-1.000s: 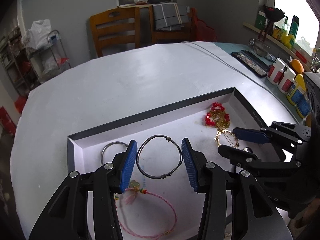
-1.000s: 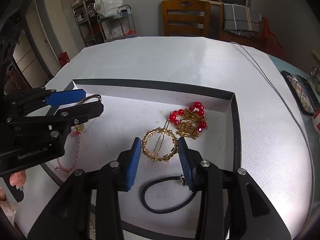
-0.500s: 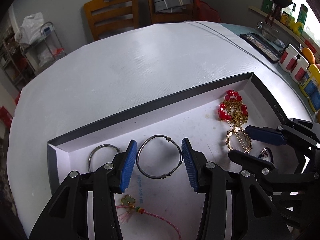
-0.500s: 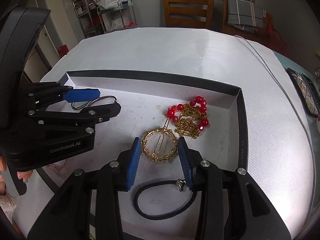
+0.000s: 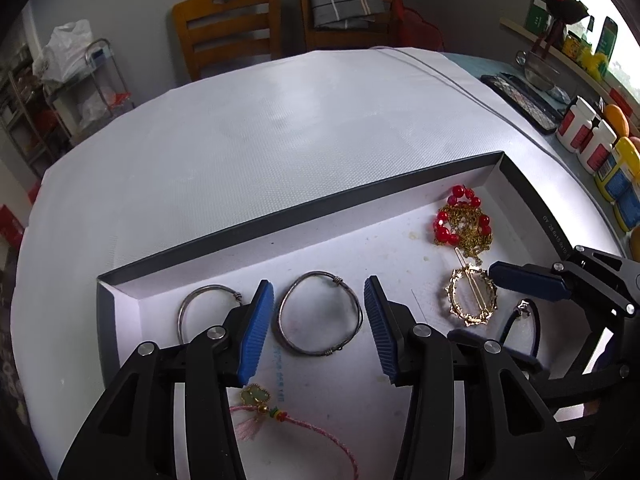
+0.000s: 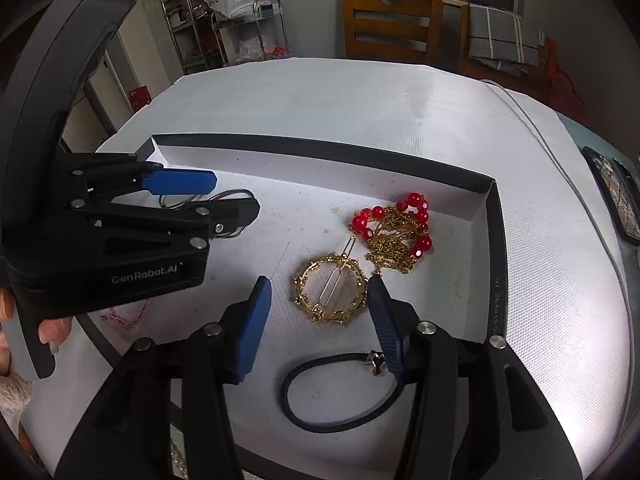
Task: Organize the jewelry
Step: 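Open both tools to drop the hair clip and bangle into the box, then withdraw both tools from the box toward the bead bracelets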
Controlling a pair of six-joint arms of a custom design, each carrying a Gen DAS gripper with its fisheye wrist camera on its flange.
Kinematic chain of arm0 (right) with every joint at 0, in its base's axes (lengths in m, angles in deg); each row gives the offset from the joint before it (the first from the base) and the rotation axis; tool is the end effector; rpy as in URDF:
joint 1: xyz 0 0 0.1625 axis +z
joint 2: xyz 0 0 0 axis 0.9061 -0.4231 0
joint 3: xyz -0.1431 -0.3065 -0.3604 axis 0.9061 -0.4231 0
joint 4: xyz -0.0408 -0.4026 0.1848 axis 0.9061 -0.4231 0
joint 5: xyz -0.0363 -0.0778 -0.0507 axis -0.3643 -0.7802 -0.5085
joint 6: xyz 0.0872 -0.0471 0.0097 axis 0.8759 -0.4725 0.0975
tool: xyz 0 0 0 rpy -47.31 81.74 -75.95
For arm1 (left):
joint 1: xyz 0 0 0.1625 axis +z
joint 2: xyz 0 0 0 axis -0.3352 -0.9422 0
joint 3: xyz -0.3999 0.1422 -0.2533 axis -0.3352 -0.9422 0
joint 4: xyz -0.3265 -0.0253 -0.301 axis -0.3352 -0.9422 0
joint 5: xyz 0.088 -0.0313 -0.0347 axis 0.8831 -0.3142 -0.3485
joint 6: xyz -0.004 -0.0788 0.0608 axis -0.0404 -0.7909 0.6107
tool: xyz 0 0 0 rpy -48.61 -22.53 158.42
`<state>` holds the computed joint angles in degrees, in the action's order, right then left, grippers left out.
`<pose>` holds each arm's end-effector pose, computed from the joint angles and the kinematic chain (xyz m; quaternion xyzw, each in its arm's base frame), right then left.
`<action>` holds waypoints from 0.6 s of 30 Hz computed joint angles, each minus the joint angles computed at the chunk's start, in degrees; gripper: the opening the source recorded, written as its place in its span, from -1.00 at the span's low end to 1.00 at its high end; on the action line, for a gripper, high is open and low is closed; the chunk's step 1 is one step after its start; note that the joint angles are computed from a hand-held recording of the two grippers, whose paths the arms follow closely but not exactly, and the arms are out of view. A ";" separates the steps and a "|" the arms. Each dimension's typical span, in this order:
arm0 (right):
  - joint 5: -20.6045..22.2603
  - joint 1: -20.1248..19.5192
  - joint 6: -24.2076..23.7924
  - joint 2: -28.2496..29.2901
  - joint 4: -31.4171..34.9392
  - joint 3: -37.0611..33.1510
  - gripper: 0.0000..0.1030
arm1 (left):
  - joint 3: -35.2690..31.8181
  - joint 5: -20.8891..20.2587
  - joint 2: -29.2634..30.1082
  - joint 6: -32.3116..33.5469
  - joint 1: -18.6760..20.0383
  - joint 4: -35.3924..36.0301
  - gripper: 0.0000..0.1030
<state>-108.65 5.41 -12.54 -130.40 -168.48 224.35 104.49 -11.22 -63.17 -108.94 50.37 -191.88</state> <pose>-0.0125 -0.3699 0.2590 0.1983 -0.9014 0.2512 0.2917 -0.3553 -0.4385 -0.0897 0.3268 0.8841 -0.1548 0.2960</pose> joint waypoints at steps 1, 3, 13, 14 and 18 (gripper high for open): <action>-0.21 0.20 -0.36 0.07 -0.69 0.26 0.07 | 0.43 0.04 -0.40 -0.17 -0.28 -0.54 0.05; -0.52 0.59 -0.73 -0.24 -1.57 0.67 0.29 | 1.51 0.41 -1.33 -0.42 -1.01 -2.22 0.17; 3.55 -0.07 -2.25 -11.42 1.16 4.65 0.89 | 7.93 3.53 -7.52 -3.18 -6.47 -6.98 0.61; 3.50 -0.09 -2.42 -12.57 1.35 5.08 0.89 | 8.65 4.04 -8.02 -3.45 -7.21 -7.56 0.64; 2.86 -0.17 -3.51 -16.15 -0.98 7.32 0.89 | 12.75 5.35 -10.29 -5.05 -10.34 -10.14 0.75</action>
<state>-105.80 5.23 -16.05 -146.56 -169.46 231.67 117.25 -5.87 -73.46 -114.00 40.03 -202.02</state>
